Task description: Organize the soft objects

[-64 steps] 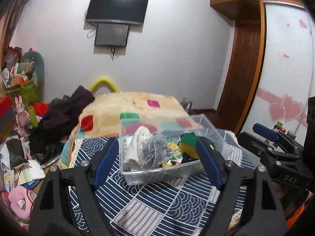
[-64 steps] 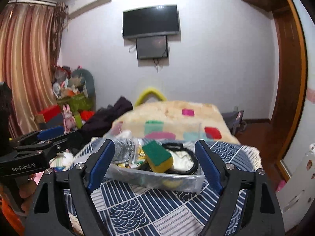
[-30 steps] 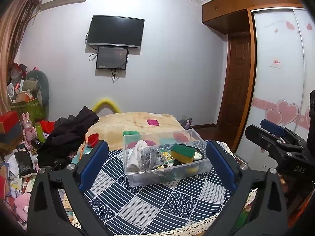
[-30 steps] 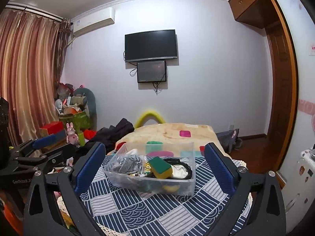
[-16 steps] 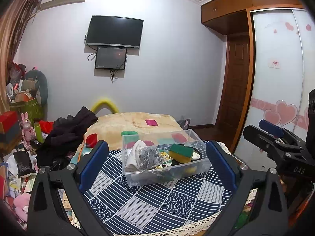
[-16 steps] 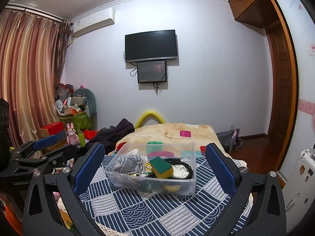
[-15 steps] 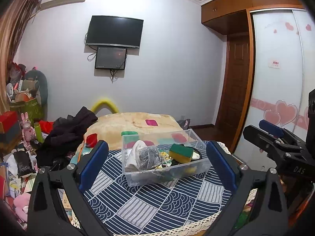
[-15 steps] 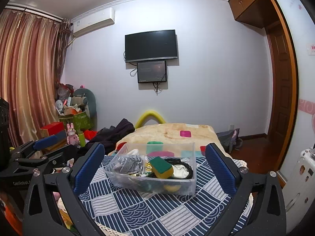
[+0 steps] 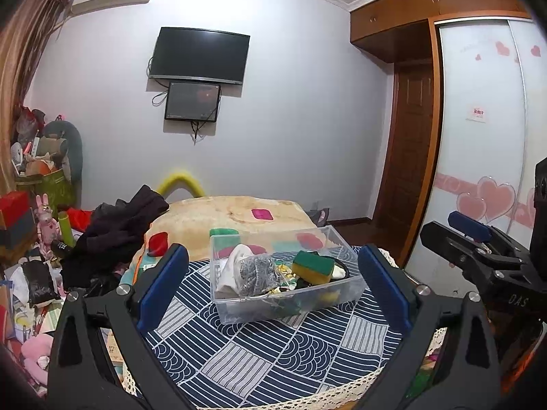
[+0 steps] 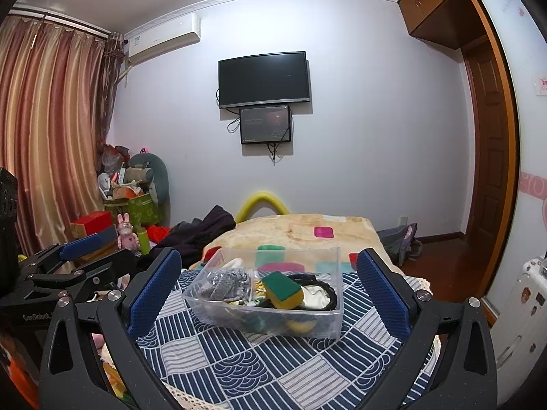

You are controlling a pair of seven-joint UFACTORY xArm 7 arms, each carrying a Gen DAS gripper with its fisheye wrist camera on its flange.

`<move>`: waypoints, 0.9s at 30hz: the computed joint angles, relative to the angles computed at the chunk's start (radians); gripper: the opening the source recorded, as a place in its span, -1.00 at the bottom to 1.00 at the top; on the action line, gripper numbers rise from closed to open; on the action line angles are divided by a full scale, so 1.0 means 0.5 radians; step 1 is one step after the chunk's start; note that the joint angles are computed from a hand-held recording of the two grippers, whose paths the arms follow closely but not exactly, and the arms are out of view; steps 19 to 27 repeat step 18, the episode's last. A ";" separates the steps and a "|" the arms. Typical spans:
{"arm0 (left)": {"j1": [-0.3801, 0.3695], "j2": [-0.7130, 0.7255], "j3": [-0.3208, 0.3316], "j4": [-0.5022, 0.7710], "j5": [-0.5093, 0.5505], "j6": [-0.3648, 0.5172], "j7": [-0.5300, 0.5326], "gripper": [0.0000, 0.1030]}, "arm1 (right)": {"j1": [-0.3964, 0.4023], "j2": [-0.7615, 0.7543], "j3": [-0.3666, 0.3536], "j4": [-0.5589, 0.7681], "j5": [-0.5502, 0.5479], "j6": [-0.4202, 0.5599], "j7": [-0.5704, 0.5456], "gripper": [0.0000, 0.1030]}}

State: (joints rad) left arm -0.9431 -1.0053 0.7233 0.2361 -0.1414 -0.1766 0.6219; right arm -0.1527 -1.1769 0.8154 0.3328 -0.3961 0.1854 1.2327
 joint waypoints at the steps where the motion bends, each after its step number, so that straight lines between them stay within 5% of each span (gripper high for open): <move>1: 0.001 0.002 -0.001 0.002 0.000 0.000 -0.002 0.95 | 0.001 0.001 0.001 0.001 0.000 0.003 0.001 0.99; 27: 0.024 0.023 -0.013 0.014 -0.030 0.045 -0.005 0.95 | 0.019 0.037 -0.012 -0.005 -0.009 0.002 0.014 0.99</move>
